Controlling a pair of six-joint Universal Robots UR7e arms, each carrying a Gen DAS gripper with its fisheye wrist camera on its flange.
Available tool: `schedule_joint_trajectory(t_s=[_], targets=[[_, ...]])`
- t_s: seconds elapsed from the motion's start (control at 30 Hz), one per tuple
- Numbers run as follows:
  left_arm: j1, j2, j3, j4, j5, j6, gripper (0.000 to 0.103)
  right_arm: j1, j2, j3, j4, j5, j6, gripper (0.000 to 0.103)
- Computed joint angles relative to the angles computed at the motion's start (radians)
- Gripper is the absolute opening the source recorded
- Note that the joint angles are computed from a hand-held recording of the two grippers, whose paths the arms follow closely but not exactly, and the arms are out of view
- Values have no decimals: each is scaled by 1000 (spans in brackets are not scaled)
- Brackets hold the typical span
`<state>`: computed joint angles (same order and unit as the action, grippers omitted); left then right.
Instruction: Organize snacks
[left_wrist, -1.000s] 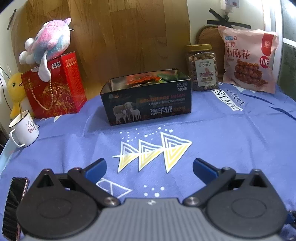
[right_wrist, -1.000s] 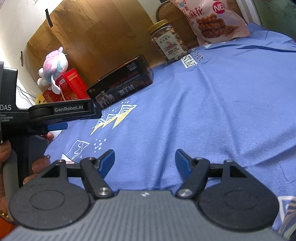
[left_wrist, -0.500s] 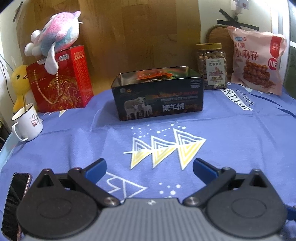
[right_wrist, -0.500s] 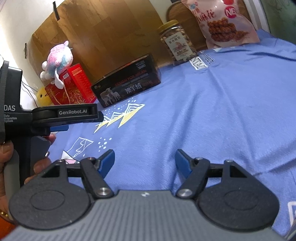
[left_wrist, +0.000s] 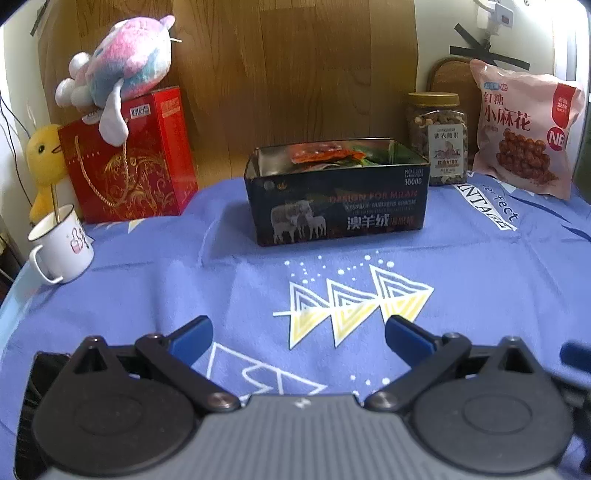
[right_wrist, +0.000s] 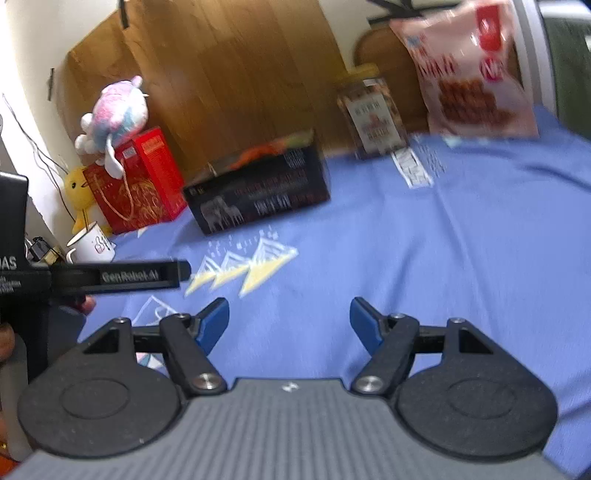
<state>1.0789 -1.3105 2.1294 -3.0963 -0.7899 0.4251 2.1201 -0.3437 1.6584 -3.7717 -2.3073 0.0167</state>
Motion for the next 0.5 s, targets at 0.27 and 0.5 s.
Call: schedule_joint_trajectory(t_s=[0.27,0.5], targets=[[17,-20,-6,59,28,-56,103,2,6,-49,30,16,-32,74],[16,-24,1,70,80,-69,103,-9,21,-73,42,67,-11,74]])
